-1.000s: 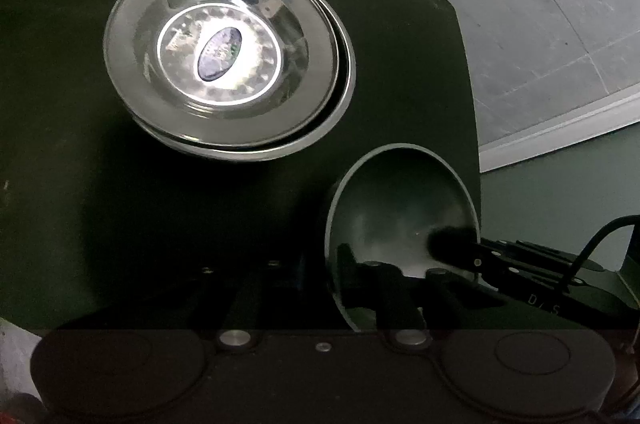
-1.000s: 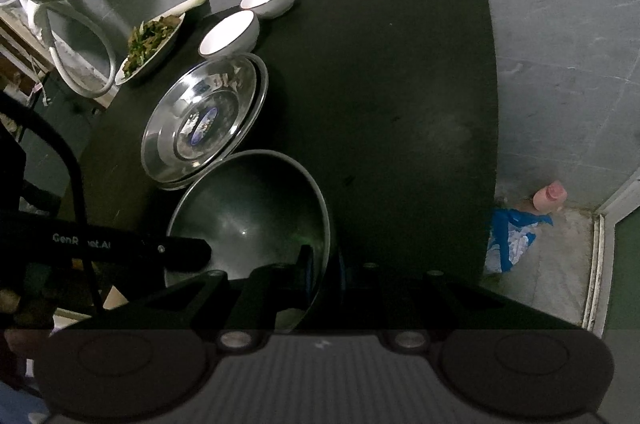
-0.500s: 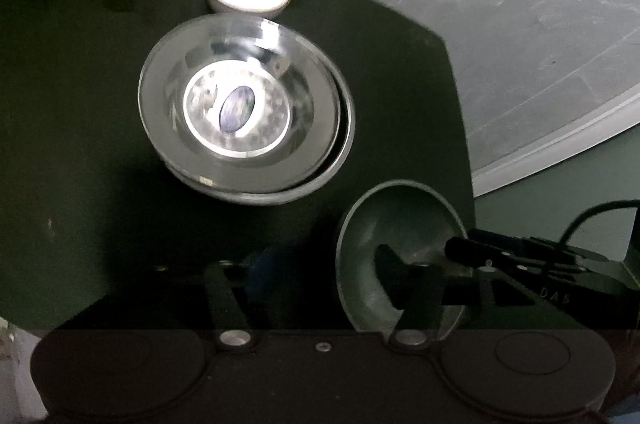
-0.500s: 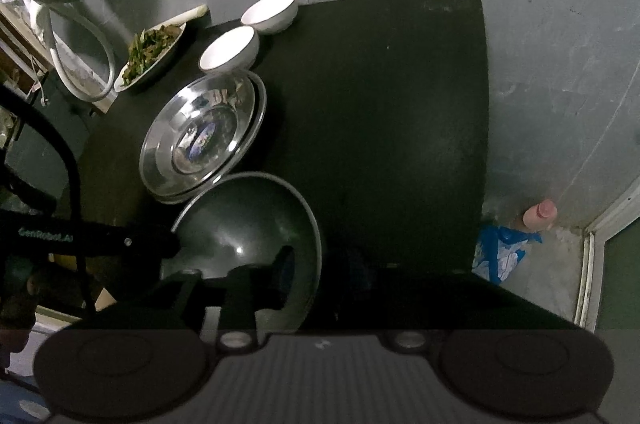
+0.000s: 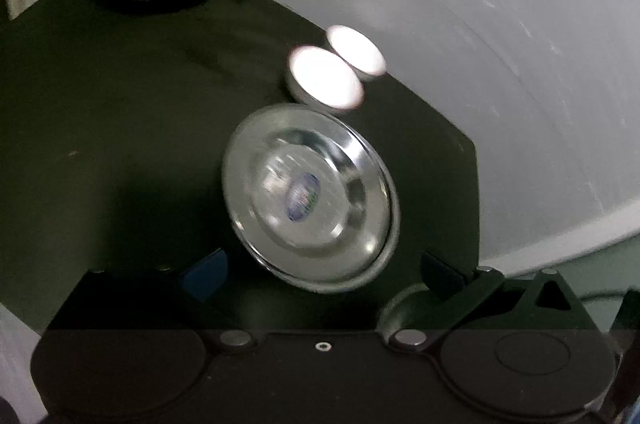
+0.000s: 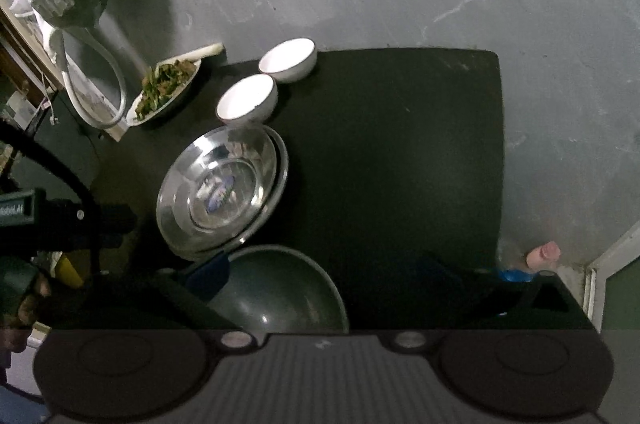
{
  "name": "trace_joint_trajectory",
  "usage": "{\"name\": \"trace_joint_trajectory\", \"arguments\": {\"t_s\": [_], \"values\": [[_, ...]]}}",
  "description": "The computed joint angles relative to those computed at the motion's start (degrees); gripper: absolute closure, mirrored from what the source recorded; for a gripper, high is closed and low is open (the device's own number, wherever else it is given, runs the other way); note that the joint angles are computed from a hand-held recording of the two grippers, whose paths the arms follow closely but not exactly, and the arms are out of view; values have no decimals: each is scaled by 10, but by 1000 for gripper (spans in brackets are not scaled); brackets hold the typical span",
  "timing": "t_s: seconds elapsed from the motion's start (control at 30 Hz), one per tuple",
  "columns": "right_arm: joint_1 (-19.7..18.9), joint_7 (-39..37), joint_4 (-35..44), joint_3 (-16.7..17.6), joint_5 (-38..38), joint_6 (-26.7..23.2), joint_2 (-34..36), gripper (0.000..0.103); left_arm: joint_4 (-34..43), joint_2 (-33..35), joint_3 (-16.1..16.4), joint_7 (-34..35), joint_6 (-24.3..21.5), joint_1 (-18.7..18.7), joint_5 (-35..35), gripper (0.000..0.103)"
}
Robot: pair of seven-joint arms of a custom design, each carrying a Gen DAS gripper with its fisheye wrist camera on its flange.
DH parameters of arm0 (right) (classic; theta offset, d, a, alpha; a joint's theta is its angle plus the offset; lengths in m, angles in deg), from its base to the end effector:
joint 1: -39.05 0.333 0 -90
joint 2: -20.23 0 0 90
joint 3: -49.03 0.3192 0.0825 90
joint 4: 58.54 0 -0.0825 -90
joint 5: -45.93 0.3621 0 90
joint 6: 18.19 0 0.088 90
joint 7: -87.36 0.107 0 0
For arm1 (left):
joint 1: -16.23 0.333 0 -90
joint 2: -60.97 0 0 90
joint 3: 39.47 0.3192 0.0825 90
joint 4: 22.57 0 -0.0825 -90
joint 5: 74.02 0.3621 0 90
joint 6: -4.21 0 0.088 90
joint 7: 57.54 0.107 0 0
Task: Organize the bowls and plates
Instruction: 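Carry the steel bowl with the right tool beside the plate stack, lower, release, then move the left tool to a red-rimmed white bowl and grasp its rim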
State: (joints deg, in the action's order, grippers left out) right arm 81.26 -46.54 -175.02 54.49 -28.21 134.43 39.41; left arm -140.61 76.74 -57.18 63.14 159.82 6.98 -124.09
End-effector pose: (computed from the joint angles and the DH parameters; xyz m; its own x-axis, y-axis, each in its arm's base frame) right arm 0.3823 0.4571 0.3164 -0.2857 -0.8765 -0.3873 -0.6863 0.4693 -0.5557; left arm 0.5480 -0.2383 0.3557 -0.3033 -0.8223 0.4814 -0.9156 0.1116 -0.3862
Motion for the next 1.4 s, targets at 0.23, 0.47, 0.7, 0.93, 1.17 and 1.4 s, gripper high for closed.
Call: {"name": "trace_joint_trajectory", "arguments": {"t_s": [0.23, 0.47, 0.7, 0.93, 1.17, 1.4], "values": [[-3, -25, 52, -14, -12, 4, 37, 0, 56, 45, -7, 5, 53, 19, -27, 1], [-11, -148, 110, -25, 79, -25, 65, 0, 187, 155, -44, 62, 84, 49, -54, 1], [-24, -269, 184, -44, 172, -60, 108, 0, 333, 262, 111, -129, 75, -89, 202, 1], [-35, -353, 304, -73, 260, -65, 201, 0, 499, 368, 124, -189, -14, -103, 314, 1], [-35, -438, 396, -97, 331, -46, 278, 1, 573, 417, 89, -207, -64, -85, 378, 1], [-35, -480, 440, -111, 380, -17, 315, 19, 598, 433, 55, -189, -86, -71, 396, 3]]}}
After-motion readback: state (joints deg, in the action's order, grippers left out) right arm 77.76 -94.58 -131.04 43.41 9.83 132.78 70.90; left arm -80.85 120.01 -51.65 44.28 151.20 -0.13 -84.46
